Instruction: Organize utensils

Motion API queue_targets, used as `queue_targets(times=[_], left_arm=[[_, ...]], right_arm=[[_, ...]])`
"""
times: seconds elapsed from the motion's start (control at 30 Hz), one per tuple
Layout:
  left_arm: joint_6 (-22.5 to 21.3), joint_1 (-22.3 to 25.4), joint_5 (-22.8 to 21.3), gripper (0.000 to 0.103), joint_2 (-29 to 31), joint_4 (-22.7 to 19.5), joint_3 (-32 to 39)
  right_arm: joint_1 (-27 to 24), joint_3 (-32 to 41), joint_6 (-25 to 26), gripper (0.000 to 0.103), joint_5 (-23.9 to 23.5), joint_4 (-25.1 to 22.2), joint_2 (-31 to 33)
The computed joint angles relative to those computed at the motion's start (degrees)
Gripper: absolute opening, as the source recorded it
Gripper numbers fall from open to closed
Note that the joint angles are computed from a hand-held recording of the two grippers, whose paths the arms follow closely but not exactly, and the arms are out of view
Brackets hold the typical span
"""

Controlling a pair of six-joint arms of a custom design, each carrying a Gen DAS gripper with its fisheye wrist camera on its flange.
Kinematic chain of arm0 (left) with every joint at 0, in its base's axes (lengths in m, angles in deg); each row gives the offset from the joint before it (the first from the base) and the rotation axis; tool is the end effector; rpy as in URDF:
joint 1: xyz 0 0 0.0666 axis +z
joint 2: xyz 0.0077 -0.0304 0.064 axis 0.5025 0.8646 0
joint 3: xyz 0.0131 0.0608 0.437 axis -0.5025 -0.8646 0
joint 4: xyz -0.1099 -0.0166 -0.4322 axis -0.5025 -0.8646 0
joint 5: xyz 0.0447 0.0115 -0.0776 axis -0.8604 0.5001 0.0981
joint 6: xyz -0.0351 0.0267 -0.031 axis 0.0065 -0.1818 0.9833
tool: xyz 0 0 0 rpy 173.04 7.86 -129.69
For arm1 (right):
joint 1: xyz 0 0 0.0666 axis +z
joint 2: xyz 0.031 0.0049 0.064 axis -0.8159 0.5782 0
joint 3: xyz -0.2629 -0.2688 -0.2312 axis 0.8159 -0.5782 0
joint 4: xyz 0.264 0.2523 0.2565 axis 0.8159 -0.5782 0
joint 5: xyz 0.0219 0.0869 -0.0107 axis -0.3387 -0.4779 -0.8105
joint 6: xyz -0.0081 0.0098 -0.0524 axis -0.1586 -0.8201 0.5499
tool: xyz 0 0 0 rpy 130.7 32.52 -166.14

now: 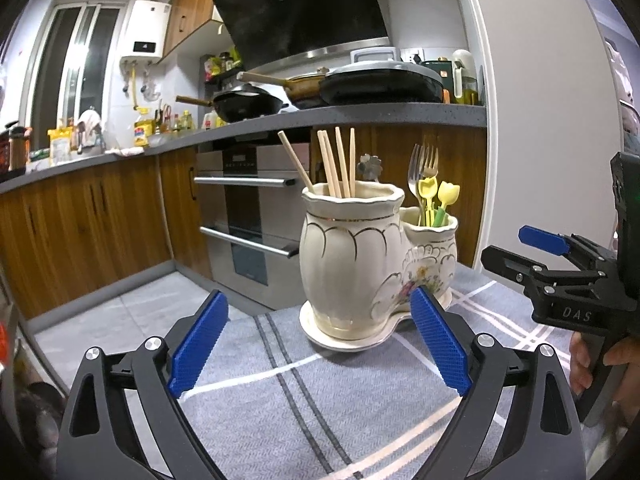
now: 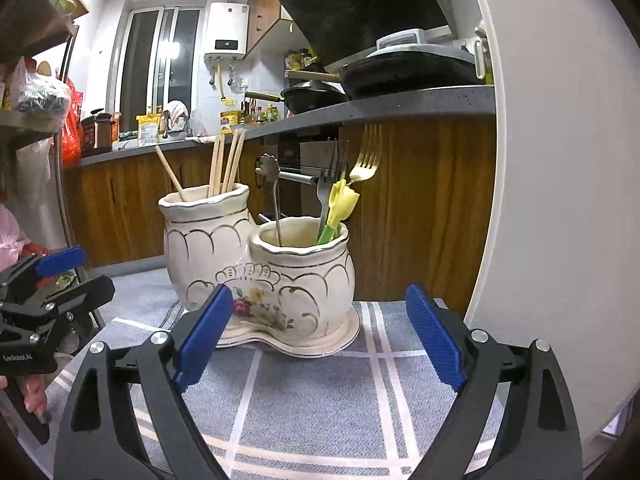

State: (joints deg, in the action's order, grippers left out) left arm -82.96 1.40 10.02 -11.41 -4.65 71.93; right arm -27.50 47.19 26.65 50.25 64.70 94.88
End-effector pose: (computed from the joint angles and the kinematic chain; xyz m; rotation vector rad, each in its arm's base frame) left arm 0.3857 -0.2131 0.3868 0.5058 1.8116 -0.3461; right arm 0.3226 0.1450 0.3937 0.0630 1.8533 -0.0572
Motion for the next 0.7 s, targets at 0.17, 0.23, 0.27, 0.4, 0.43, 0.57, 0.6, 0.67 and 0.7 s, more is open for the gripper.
queue_targets(times=[0.17,0.23,0.27,0.4,0.43,0.57,0.6,0.67,0.7], left_arm=[[-0.1,0.0,0.0,0.093,0.1,0.1,0.1],[0.0,0.0,0.0,0.093,0.2,0.0,0.2],[0.0,0.0,0.0,0.093,0.1,0.0,0.2],[0.0,0.0,0.0,0.094,0.0,-0.1,0.2],[0.0,0.0,0.0,0.094,0.1,0.0,0.2],[-0.1,0.0,0.0,0.094,0.0,0.0,0.2],[-0.1,0.0,0.0,0.094,0.0,-0.1,0.2],[0.0,0.0,0.0,0.094,0.1,0.0,0.2],[0.0,0.0,0.0,0.094,0.0,-0.1,0.2]], right_arm=[[-0.2,-0.1,-0.5,0.088,-0.2,-0.1,-0.3],[-0.1,-0.1,-0.2,0.088,0.0,-0.1,-0.2],[0.0,-0.1,-0.1,0.089,0.1,-0.1,-0.2],[0.0,0.0,-0.2,0.089,0.1,-0.1,-0.2],[0.0,0.0,-0.2,0.089,0.1,-0.1,-0.2],[0.0,0.0,-0.1,0.09,0.1,-0.1,-0.2],[0.0,0.0,-0.1,0.09,0.1,-0.1,-0.2],[0.0,0.0,-0.1,0.09,0.1,-0.1,-0.2],[0.0,0.0,-0.1,0.09,0.1,-0.1,-0.2]])
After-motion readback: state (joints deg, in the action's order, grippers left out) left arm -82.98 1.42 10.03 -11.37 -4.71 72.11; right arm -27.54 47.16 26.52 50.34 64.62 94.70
